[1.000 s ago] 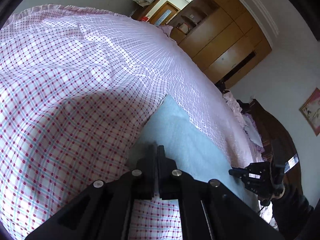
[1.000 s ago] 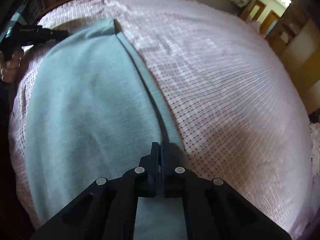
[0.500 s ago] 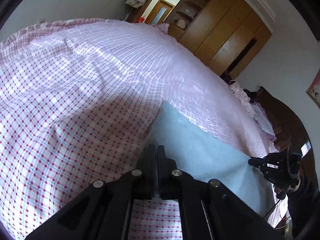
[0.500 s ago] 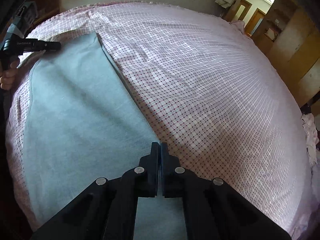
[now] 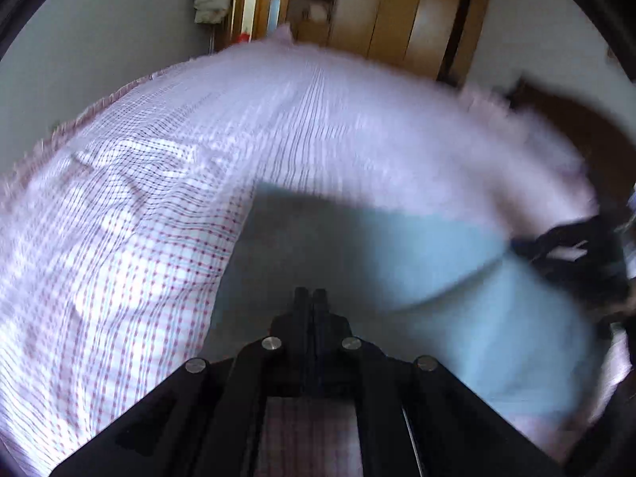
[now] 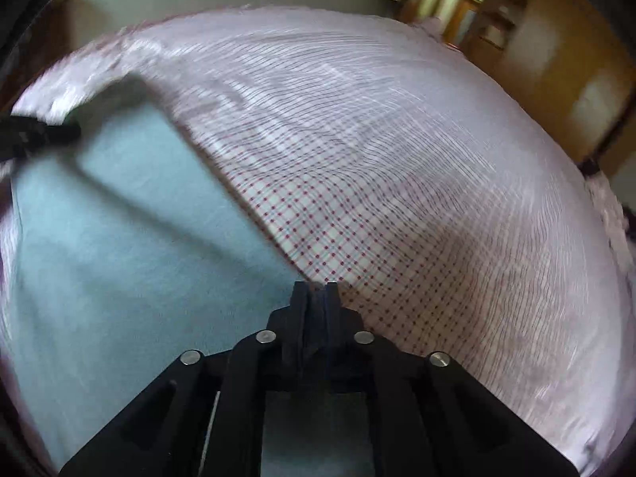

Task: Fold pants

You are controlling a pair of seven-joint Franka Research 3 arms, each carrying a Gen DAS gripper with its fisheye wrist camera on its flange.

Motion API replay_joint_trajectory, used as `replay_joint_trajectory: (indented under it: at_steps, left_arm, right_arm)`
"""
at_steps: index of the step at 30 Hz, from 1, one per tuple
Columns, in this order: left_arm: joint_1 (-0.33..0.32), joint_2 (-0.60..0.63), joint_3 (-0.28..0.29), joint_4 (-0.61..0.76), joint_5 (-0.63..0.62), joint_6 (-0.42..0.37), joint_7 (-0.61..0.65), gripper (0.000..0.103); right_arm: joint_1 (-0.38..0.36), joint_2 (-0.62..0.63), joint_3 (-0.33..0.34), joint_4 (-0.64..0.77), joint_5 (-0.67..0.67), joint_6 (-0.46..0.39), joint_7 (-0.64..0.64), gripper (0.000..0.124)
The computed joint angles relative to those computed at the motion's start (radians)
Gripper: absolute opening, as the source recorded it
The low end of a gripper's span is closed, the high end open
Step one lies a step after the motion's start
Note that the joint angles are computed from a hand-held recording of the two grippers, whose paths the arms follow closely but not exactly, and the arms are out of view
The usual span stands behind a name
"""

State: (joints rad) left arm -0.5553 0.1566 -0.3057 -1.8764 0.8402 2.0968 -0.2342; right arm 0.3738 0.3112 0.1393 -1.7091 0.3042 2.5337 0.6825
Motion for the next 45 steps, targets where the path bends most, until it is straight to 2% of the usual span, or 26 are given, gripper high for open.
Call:
replay_joint_trajectory:
  at_steps: [2,6,7,9,10,11,13,14,15,18,20,22,24,25,26,28,31,34,36,37,40,43,45]
  left_arm:
    - [0.019,0.024,0.006,0.035,-0.071,-0.005,0.056,0.0]
    - [0.05,0.03,0.017,0.069,-0.174,-0.003,0.142,0.0]
    - [0.057,0.033,0.02,0.078,-0.185,-0.004,0.176,0.0]
    - [0.063,0.045,0.026,0.094,-0.189,-0.003,0.217,0.0]
    - [0.068,0.055,0.03,0.104,-0.194,0.001,0.244,0.0]
    - [0.07,0.073,0.033,0.125,-0.201,-0.005,0.269,0.0]
    - [0.076,0.112,0.039,0.168,-0.226,-0.025,0.341,0.0]
    - [0.075,0.141,0.043,0.203,-0.233,-0.054,0.386,0.0]
    - [0.071,0.173,0.049,0.246,-0.235,-0.089,0.428,0.0]
    - [0.044,0.271,0.068,0.405,-0.259,-0.222,0.508,0.0]
    - [0.022,0.31,0.082,0.474,-0.266,-0.285,0.533,0.0]
    - [0.001,0.321,0.093,0.491,-0.254,-0.306,0.533,0.0]
    - [-0.012,0.315,0.1,0.476,-0.241,-0.297,0.518,0.0]
    - [-0.017,0.316,0.101,0.476,-0.238,-0.298,0.511,0.0]
    - [-0.02,0.311,0.101,0.47,-0.239,-0.296,0.504,0.0]
    - [-0.02,0.307,0.099,0.468,-0.245,-0.295,0.5,0.0]
    - [-0.019,0.291,0.094,0.445,-0.252,-0.284,0.492,0.0]
    - [-0.006,0.263,0.089,0.408,-0.263,-0.262,0.486,0.0]
    - [0.0,0.25,0.087,0.391,-0.264,-0.257,0.481,0.0]
    - [-0.001,0.248,0.085,0.388,-0.262,-0.256,0.477,0.0]
    - [0.013,0.238,0.087,0.378,-0.255,-0.247,0.492,0.0]
    - [0.011,0.185,0.085,0.301,-0.221,-0.198,0.439,0.0]
    - [-0.001,0.138,0.079,0.247,-0.176,-0.175,0.363,0.0]
  right_arm:
    - [-0.014,-0.03,-0.012,-0.021,0.042,-0.007,0.076,0.026]
    - [-0.123,-0.133,-0.016,-0.108,0.301,-0.03,0.068,0.036]
    - [-0.129,-0.157,-0.037,-0.138,0.293,-0.006,0.1,0.043]
    - [-0.13,-0.192,-0.089,-0.198,0.176,0.083,0.238,0.051]
    - [-0.142,-0.215,-0.118,-0.242,0.121,0.146,0.318,0.059]
    - [-0.16,-0.23,-0.132,-0.269,0.108,0.183,0.357,0.074]
    - [-0.208,-0.243,-0.171,-0.303,0.09,0.235,0.487,0.09]
    - [-0.23,-0.236,-0.181,-0.297,0.099,0.221,0.539,0.091]
    - [-0.264,-0.218,-0.191,-0.271,0.153,0.159,0.575,0.091]
    - [-0.365,-0.162,-0.17,-0.189,0.44,-0.089,0.469,0.089]
    - [-0.386,-0.154,-0.156,-0.182,0.516,-0.169,0.393,0.078]
    - [-0.373,-0.159,-0.145,-0.196,0.505,-0.168,0.35,0.074]
    - [-0.341,-0.169,-0.145,-0.221,0.415,-0.094,0.357,0.059]
    - [-0.331,-0.171,-0.145,-0.228,0.379,-0.069,0.358,0.032]
    - [-0.329,-0.172,-0.147,-0.231,0.366,-0.055,0.357,0.022]
    - [-0.35,-0.17,-0.151,-0.222,0.434,-0.055,0.334,0.019]
    - [-0.363,-0.165,-0.164,-0.221,0.461,0.033,0.359,0.018]
    - [-0.398,-0.125,-0.168,-0.17,0.513,-0.068,0.397,0.018]
    - [-0.402,-0.116,-0.147,-0.17,0.441,-0.052,0.397,0.02]
    - [-0.376,-0.146,-0.161,-0.206,0.411,-0.036,0.384,0.021]
    - [-0.373,-0.164,-0.171,-0.2,0.33,-0.067,0.381,0.031]
    - [-0.369,-0.219,-0.185,-0.253,0.276,-0.001,0.423,0.054]
    - [-0.377,-0.276,-0.19,-0.305,0.302,0.014,0.395,0.058]
